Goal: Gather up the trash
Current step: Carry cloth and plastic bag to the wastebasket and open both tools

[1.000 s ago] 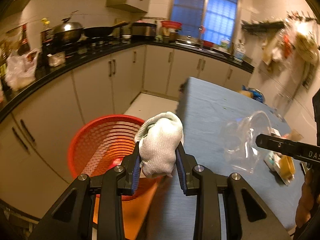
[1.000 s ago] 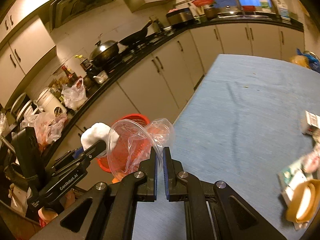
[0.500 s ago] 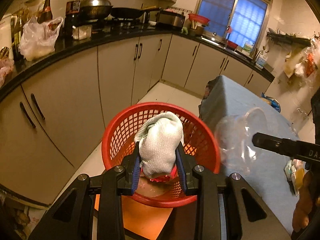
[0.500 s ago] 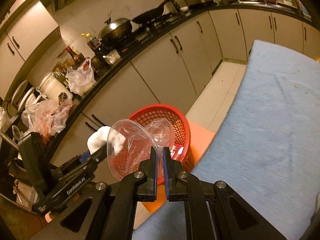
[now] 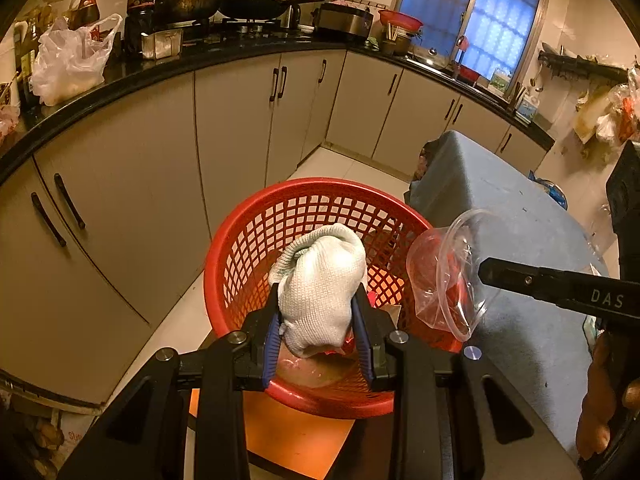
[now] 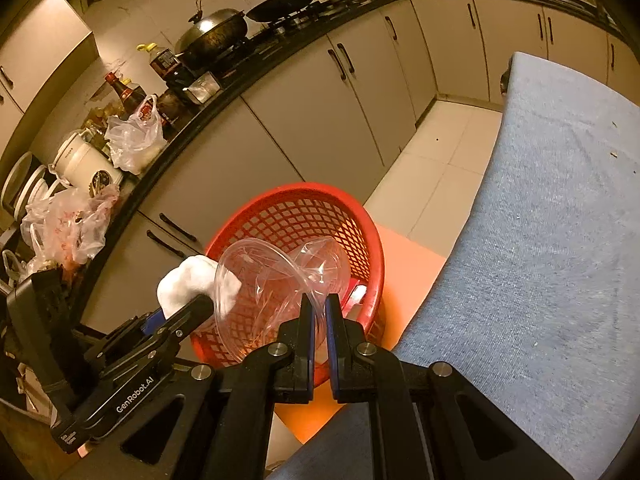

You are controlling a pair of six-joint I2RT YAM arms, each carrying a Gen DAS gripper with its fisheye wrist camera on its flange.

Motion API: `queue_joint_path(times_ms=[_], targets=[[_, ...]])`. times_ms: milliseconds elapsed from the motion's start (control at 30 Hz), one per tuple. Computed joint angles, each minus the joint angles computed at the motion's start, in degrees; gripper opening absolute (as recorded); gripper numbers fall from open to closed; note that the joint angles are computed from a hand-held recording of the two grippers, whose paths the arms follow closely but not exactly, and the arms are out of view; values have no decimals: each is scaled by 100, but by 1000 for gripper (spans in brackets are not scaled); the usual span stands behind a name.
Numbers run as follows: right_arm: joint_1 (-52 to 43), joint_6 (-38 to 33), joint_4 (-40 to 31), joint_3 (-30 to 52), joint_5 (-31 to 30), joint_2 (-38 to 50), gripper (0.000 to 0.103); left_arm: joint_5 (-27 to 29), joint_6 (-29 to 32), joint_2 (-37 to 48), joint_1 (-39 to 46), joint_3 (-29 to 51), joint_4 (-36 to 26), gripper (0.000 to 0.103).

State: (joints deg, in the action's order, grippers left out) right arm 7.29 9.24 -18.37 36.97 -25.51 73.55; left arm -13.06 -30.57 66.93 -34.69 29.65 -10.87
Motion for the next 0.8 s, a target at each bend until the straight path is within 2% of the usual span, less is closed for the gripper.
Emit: queue_joint_path(times_ms=[333, 567, 600, 667, 800], targets=[[68, 23, 189, -19, 21, 353, 7, 2, 23, 220, 17, -53, 181, 32], [-4, -11, 163, 18, -50, 453, 8, 169, 25, 266, 189, -58, 230, 42], [-17, -24, 157, 19, -56, 457, 11, 179, 22, 263, 211, -64, 243, 43], [-45, -25, 140, 27, -102, 471, 15, 200, 18, 249, 239, -79, 263, 44], [-20, -1, 120, 24, -94, 413, 15, 266, 16, 191, 293, -91, 241, 44]])
